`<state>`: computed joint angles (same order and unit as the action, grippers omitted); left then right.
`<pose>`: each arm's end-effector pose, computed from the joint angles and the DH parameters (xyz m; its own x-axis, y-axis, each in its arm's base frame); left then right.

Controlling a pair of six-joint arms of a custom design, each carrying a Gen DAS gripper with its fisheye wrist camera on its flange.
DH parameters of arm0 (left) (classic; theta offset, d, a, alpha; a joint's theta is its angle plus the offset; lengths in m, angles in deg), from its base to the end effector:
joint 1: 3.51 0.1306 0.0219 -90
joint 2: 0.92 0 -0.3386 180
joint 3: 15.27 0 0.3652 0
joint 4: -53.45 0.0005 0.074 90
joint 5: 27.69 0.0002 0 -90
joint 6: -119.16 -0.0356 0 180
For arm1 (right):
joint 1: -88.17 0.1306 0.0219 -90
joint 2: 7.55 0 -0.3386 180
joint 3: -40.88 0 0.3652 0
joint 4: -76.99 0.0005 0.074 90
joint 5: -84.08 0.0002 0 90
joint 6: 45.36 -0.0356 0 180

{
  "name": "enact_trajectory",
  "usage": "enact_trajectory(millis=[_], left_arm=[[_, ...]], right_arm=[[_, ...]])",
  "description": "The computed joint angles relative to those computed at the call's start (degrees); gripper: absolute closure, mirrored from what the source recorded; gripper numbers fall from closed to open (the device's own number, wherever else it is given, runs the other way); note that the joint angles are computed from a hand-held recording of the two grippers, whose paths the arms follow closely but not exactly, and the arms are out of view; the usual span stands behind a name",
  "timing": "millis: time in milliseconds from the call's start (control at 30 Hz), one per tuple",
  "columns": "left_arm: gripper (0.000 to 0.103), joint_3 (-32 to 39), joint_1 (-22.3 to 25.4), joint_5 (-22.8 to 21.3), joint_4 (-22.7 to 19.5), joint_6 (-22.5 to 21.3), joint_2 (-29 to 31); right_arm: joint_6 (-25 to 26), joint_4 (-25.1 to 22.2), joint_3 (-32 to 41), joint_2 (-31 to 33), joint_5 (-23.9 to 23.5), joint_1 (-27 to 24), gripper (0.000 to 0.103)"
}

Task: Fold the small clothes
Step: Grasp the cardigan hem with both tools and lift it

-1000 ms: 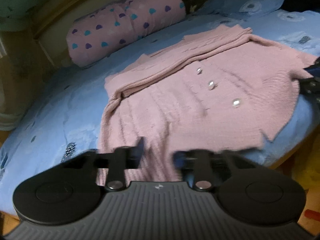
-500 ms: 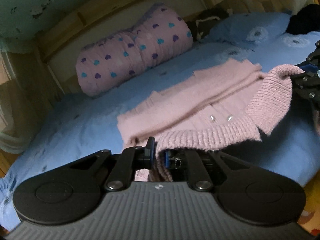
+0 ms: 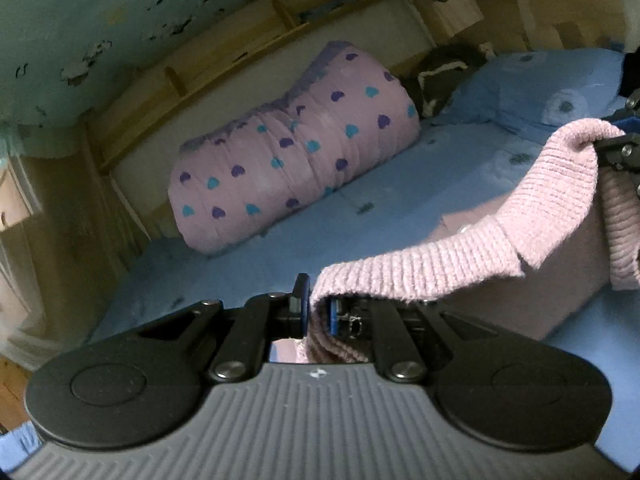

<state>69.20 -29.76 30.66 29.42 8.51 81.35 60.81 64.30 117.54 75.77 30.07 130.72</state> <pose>0.4009 -0.1774 0.4412 -0.3334 0.4991 -0.7998 0.0611 0.8580 0.5100 0.3402 0.2832 0.3903 -0.1958 -0.4856 -0.8520 -0.2012 0.8702 -0.4498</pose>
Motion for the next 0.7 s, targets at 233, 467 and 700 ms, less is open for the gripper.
enact_trajectory(millis=[233, 467, 700], left_arm=[[0.091, 13.9, 4.1, 2.6, 0.8, -2.4, 14.0], [0.091, 24.8, 7.6, 4.7, -2.1, -0.4, 27.9], [0.09, 28.7, 9.5, 5.9, -6.0, 3.5, 36.0]], right_arm=[[5.5, 4.3, 8.2, 8.4, -1.8, -4.7, 0.091], [4.9, 2.7, 17.5, 19.4, -4.5, -8.7, 0.091], [-0.1, -3.5, 24.0, 28.3, -8.9, -11.2, 0.091]])
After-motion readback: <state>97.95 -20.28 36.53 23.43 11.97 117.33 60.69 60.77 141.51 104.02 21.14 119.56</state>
